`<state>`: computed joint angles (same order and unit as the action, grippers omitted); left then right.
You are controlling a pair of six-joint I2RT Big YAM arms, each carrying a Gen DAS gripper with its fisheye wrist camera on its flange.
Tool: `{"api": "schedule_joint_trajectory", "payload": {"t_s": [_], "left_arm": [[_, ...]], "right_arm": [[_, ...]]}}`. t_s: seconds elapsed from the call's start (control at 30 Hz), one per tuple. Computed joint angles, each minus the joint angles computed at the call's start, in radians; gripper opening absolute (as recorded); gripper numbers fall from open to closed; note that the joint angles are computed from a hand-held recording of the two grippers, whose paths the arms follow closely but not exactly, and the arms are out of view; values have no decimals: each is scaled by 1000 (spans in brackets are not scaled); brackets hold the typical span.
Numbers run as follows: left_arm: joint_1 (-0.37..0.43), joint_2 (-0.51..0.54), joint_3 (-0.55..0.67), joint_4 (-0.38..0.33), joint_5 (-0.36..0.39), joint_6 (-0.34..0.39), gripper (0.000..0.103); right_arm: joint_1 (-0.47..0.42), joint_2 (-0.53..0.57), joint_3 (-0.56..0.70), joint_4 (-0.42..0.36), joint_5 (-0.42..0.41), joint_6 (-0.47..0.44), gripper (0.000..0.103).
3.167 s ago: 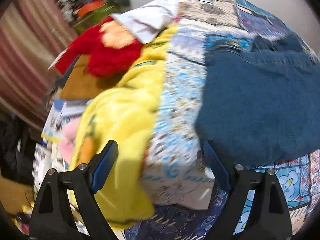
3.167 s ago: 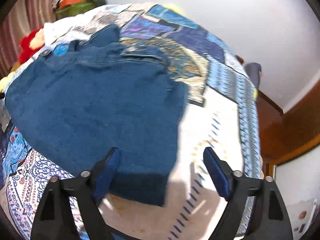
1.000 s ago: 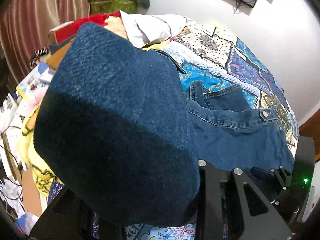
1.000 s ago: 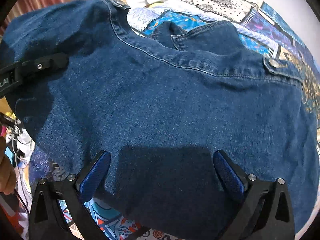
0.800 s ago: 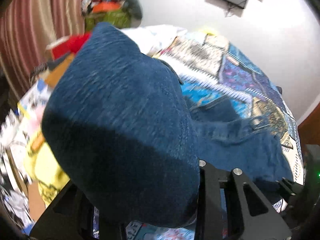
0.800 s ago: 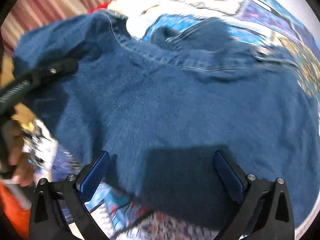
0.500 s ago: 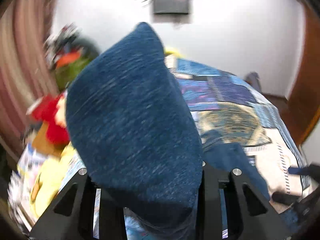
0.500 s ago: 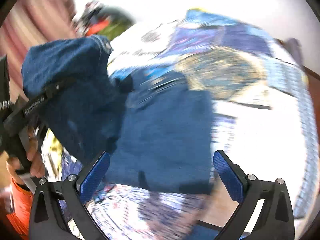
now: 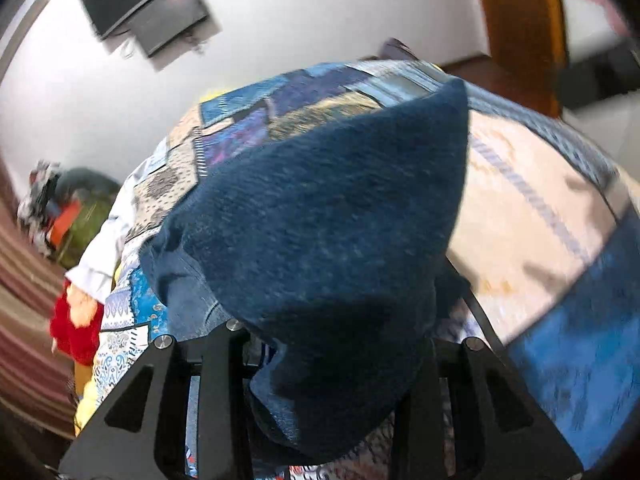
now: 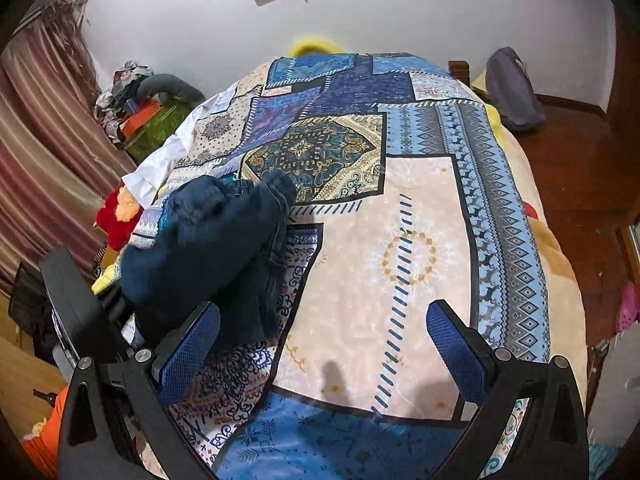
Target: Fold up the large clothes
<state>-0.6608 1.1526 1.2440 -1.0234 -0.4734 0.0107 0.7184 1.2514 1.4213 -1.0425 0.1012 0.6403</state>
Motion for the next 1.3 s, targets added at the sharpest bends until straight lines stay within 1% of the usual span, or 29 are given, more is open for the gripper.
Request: {"api": "schedule_joint_trajectory", "payload": {"t_s": [0.07,0.1,0.17,0.2,0.23,0.27,0.3,0.33,0.4,0.43,0.47,0.53,0.6,0.67,0.73,0.8,0.87,0.9,0.97,1.0,1.03,1.07,1.1,1.17,1.2,1.23,1.3], "left_arm": [[-1,-8,-3,-16,4,4,36],[8,-13,1,-28,24,-3,40],[33,-10,21,-55,101,-44,47],[50,-19,30,-72,150,-67,52],[71,-29,38,-93,204,-85,59],[83,-40,42,-110,244,-102,64],[106,-58,47,-125,301,-118,67],[123,-78,47,-132,344,-132,67],[155,-127,45,-143,396,-147,70],[175,-152,45,-144,404,-148,74],[189,-174,43,-141,405,-151,77],[252,-222,42,-128,407,-148,86],[318,-242,41,-114,400,-144,91],[381,-243,37,-120,387,-146,92],[453,-215,31,-144,426,-154,92],[495,-180,15,-173,478,-166,92],[504,-143,-11,-203,507,-168,91],[497,-135,-26,-205,512,-162,92],[495,-151,-69,-163,531,-160,93],[487,-164,-86,-144,527,-169,96],[483,-169,-94,-134,524,-170,98],[482,-172,-101,-130,534,-169,99],[482,-181,-111,-131,547,-176,99],[475,-188,-130,-126,567,-194,99],[470,-194,-141,-119,563,-193,100],[459,-202,-151,-112,547,-192,103],[457,-210,-162,-104,532,-180,103]], "right_arm": [[7,-1,-1,8,-7,11,103],[10,0,0,14,-10,13,103],[21,3,8,24,-11,17,103],[29,7,17,26,-10,16,103],[36,11,29,28,-8,13,103],[41,16,40,30,-6,9,103],[48,22,56,32,-5,2,103],[55,27,69,36,-3,-4,103],[71,42,105,41,-1,-22,103],[81,51,123,44,2,-30,103],[90,63,141,49,3,-40,103],[110,91,176,55,6,-57,103],[128,130,214,56,-3,-72,103],[143,174,247,53,-12,-87,103],[155,231,287,32,-21,-103,103],[158,277,312,6,-28,-112,103],[152,311,323,-22,-31,-125,103],[146,326,325,-46,-21,-129,103],[129,333,307,-75,7,-128,103],[116,327,286,-85,22,-130,103],[101,314,259,-81,18,-135,103],[80,292,219,-58,-21,-144,103],[55,267,172,-25,-84,-147,103],[22,235,109,7,-151,-123,103],[13,219,79,23,-170,-112,103],[8,203,53,39,-180,-105,103],[5,174,7,72,-182,-92,103]]}}
